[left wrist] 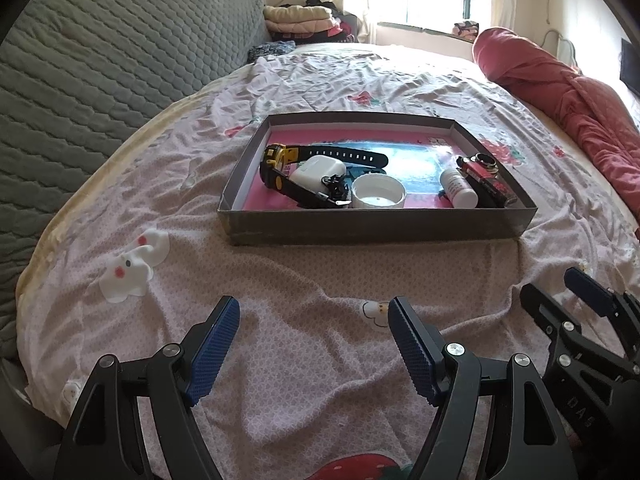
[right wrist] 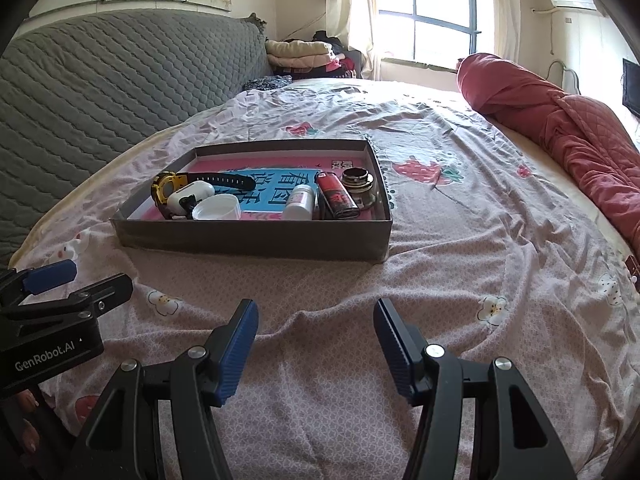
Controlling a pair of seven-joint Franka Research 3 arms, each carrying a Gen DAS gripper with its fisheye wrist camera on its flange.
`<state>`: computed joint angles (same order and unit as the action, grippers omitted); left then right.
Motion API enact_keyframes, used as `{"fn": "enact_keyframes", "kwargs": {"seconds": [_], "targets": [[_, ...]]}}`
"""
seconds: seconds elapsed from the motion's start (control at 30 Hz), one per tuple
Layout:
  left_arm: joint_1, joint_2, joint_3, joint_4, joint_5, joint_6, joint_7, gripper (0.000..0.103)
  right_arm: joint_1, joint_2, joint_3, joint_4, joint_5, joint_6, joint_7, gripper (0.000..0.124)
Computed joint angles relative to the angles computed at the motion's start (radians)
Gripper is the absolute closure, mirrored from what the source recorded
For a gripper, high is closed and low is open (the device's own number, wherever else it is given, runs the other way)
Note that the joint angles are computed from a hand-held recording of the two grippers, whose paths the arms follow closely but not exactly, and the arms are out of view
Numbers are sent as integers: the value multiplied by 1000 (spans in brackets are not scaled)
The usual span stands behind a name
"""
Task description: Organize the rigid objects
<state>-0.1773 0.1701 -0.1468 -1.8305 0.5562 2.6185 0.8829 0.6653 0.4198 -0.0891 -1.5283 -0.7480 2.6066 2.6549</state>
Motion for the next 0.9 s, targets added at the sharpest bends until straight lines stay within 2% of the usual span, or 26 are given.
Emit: {"fn": "enact_keyframes", "kwargs": {"seconds": [0.9], "targets": [[6, 34, 6, 41, -29, -80, -15, 25, 12, 14, -2, 17, 2, -8, -44, 65]]}}
